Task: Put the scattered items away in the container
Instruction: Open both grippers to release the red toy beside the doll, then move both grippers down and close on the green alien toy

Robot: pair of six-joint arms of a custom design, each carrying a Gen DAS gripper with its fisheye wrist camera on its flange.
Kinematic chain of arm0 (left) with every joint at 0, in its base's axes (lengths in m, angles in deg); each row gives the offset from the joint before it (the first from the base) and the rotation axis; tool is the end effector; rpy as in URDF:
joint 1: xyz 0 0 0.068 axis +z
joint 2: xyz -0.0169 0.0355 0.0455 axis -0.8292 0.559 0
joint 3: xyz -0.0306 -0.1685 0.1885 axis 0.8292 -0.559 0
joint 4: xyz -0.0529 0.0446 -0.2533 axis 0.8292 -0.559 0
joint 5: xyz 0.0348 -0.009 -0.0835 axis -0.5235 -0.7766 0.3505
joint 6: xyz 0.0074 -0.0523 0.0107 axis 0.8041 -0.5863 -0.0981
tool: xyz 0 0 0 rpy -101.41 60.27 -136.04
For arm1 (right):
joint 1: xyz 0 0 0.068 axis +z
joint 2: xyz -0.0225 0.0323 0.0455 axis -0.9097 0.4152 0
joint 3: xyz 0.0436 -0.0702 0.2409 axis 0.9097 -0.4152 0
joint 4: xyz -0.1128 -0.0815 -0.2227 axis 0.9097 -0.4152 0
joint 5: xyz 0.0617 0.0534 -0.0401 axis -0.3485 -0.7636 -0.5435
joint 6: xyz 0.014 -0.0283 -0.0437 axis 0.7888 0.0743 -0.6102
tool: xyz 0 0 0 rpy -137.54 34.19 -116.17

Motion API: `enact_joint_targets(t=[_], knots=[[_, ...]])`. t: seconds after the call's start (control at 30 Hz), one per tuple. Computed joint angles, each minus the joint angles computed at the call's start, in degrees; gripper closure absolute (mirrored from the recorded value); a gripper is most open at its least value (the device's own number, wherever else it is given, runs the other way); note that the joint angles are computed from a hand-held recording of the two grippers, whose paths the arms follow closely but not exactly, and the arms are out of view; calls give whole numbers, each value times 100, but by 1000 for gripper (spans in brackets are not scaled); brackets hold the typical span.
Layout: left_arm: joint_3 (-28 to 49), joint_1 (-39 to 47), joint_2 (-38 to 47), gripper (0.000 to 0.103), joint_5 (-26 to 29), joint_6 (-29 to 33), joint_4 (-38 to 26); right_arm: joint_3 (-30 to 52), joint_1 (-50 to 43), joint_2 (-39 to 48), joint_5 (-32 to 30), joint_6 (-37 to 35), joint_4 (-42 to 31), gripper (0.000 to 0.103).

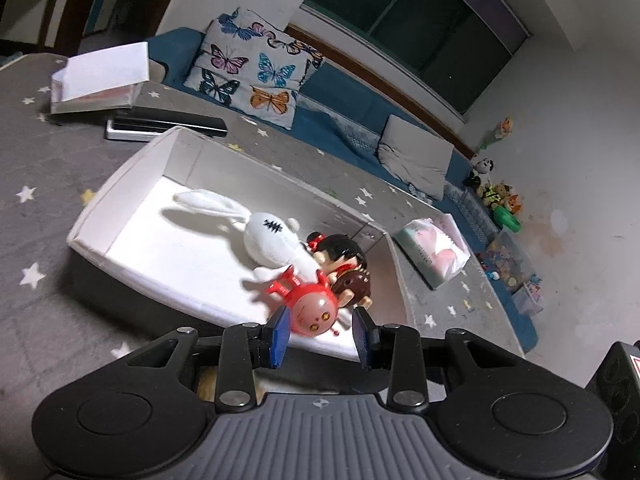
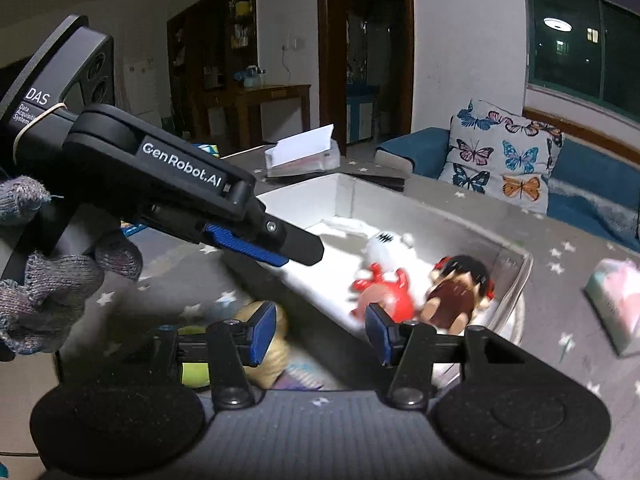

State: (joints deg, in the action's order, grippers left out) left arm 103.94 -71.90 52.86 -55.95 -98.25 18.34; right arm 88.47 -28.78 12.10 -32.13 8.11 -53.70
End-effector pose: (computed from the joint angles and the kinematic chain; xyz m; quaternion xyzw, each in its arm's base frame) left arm 0.3385 -0.1138 0.1297 0.0927 0.8840 -0.3248 0.3231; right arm 0.2477 0.1757 0.1271 -0.1590 0.8671 0.1043 0.4604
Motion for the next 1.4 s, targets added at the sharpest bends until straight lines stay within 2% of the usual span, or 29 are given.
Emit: enact_joint_targets(t=[0.17, 0.27, 0.37, 0.6, 0.87, 1.2, 1.33, 1.4], knots=[[-685, 133, -392, 67, -128, 22, 336, -238, 326, 54, 88, 294, 257, 52], [-1129, 226, -656, 67, -306, 18, 594, -309, 489, 136, 153, 399, 395, 44], [-1469, 360, -828, 67, -275, -19, 759, -284, 669, 319, 217, 547, 535, 44], [-2026, 639, -1019, 67, -217, -34, 1041, -116, 893, 787, 196, 785, 756, 34], [-2241, 946, -867, 67, 88, -180, 1258, 293, 993, 1449, 11, 982, 787, 30], [-2170, 1110, -543, 67, 397, -278, 1397, 783, 1050, 2053, -33, 1116, 792, 31], [-2113, 1130, -403, 67, 482, -338, 1454, 901, 1105, 2152, 48, 1103, 742, 33], [-2089, 1147, -331, 67, 531, -359, 1489, 912, 1116, 2165, 84, 1103, 748, 38]])
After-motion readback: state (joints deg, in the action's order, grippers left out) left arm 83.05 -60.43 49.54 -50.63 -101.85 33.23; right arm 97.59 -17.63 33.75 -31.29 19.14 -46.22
